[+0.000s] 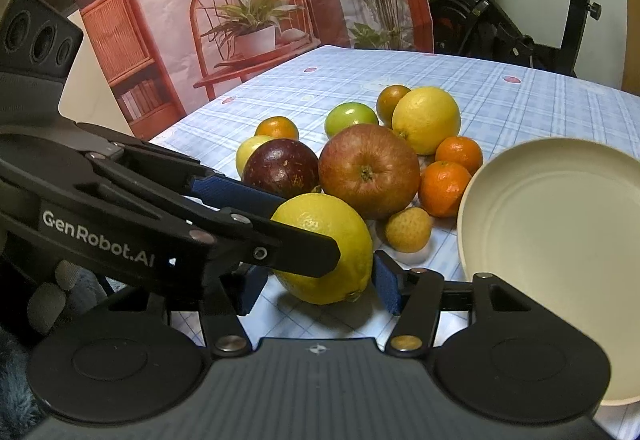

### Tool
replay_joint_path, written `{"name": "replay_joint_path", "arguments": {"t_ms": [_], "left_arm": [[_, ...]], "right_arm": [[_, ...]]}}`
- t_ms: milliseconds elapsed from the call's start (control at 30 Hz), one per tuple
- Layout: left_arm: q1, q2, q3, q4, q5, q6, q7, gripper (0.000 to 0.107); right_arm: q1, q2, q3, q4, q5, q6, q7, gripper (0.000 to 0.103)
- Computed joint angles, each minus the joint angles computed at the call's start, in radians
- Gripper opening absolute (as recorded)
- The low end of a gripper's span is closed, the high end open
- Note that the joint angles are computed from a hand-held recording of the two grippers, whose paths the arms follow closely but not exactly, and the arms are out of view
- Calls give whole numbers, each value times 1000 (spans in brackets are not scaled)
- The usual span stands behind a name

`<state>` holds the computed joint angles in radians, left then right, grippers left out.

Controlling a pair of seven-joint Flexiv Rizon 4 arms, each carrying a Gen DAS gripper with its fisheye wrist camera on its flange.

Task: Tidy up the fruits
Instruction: 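Lift the lemon with the left gripper and carry it toward the plate, then lower the lemon onto the beige plate and open the left gripper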

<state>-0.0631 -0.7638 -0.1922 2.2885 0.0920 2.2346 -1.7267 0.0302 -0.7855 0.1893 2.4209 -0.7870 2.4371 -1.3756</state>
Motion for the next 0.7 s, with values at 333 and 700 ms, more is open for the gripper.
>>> {"name": "replay_joint_path", "arguments": {"t_ms": [333,700], "left_arm": [[-96,-8,67,-18,-27,116,80,60],[-67,-37,2,-144,3,40,163,58]], "right_arm": [[24,6,1,26,86,86,-67,59],[79,-11,-22,19,290,240,-45,59]]}}
